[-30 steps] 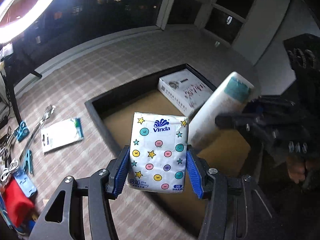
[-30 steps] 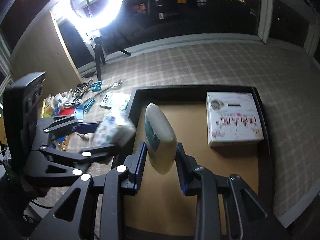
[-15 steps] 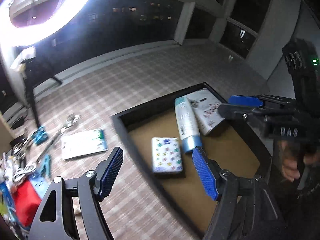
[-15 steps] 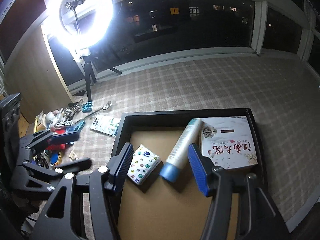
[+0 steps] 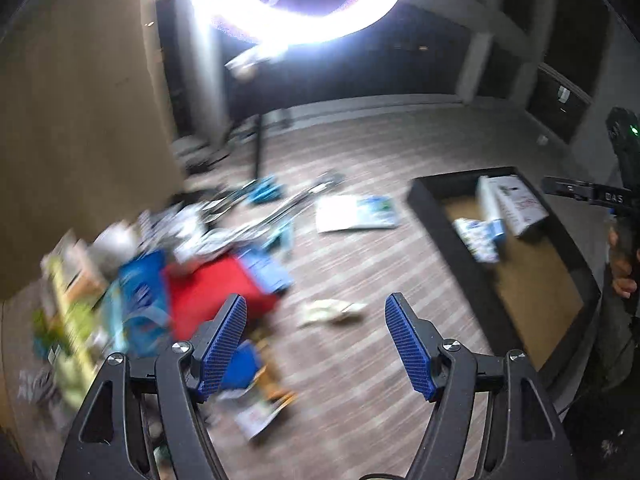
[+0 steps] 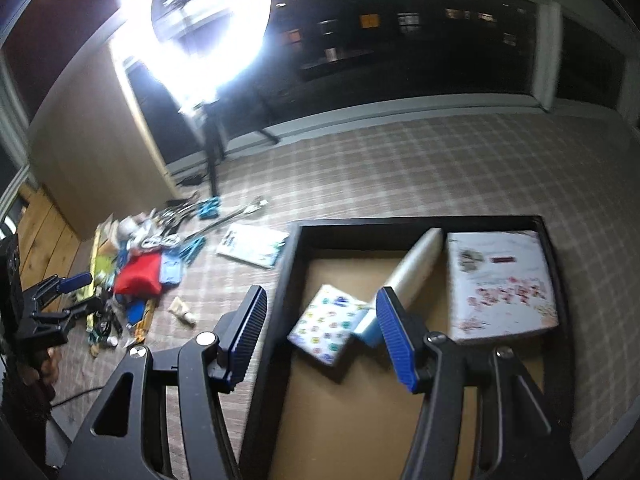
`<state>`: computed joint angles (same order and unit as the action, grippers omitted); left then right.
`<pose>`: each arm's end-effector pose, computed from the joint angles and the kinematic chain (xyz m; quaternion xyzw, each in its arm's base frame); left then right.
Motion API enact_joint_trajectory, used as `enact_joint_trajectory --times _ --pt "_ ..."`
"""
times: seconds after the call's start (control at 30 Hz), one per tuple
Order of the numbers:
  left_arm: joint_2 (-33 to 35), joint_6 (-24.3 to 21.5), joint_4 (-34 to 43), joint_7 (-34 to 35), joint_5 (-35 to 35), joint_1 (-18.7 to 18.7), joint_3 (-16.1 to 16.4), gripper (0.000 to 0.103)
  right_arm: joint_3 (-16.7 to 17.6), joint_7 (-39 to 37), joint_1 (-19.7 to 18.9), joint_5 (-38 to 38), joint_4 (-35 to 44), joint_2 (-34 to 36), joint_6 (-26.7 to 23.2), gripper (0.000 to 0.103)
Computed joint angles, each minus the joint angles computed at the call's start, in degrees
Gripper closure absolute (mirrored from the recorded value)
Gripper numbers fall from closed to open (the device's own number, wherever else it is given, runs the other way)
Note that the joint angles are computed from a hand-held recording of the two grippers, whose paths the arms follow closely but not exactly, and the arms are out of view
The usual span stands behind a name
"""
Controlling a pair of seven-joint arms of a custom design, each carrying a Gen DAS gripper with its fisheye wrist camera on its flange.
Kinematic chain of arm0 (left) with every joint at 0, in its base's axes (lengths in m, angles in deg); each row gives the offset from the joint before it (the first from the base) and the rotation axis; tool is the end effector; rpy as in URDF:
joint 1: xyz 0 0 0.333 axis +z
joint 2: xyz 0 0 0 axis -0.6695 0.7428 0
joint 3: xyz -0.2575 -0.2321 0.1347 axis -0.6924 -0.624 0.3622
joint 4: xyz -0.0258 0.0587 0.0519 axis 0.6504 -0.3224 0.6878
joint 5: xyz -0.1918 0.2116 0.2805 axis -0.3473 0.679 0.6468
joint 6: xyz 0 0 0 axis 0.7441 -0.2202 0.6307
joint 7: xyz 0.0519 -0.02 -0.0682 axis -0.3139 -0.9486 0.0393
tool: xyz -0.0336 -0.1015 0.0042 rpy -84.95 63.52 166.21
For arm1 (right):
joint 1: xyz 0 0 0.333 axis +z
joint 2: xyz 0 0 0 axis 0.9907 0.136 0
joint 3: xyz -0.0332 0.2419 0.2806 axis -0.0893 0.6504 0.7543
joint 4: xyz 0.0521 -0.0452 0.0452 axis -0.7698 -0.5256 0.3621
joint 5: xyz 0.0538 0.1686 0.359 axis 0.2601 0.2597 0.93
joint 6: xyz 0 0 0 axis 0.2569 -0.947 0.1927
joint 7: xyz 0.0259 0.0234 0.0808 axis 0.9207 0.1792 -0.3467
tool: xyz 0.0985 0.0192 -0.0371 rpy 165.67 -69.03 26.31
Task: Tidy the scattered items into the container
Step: 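Grasp the wooden clothespin with left gripper while right grasps the cream tube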
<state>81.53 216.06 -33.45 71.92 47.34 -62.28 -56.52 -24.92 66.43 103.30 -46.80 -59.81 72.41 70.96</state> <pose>0.5242 -0.3246 0.3961 -0.7123 0.6268 -0.2332 0.2129 0.6869 0.3455 0.4257 -0.8013 0.4962 -0.0693 0.3269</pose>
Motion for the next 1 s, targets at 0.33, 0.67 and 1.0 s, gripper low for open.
enact_joint_trajectory --times 0.33,0.67,1.0 --pt "-7.6 0.1 -13.8 -11.3 0.9 2.6 -2.1 0.036 3.5 -9.8 3.7 -1.7 8.2 6.5 -8.6 0.047" --pt "-0.9 3.4 -10.3 -16.3 4.4 1.5 -0.7 0.051 1.2 -13.2 10.9 -7.3 22.8 17.4 -20.2 0.048" --pt "8.2 7.6 -1.9 0.0 -3.2 2.8 0.9 0.063 -0.8 -12.6 13.8 -10.4 34.4 25.1 -26.2 0.058"
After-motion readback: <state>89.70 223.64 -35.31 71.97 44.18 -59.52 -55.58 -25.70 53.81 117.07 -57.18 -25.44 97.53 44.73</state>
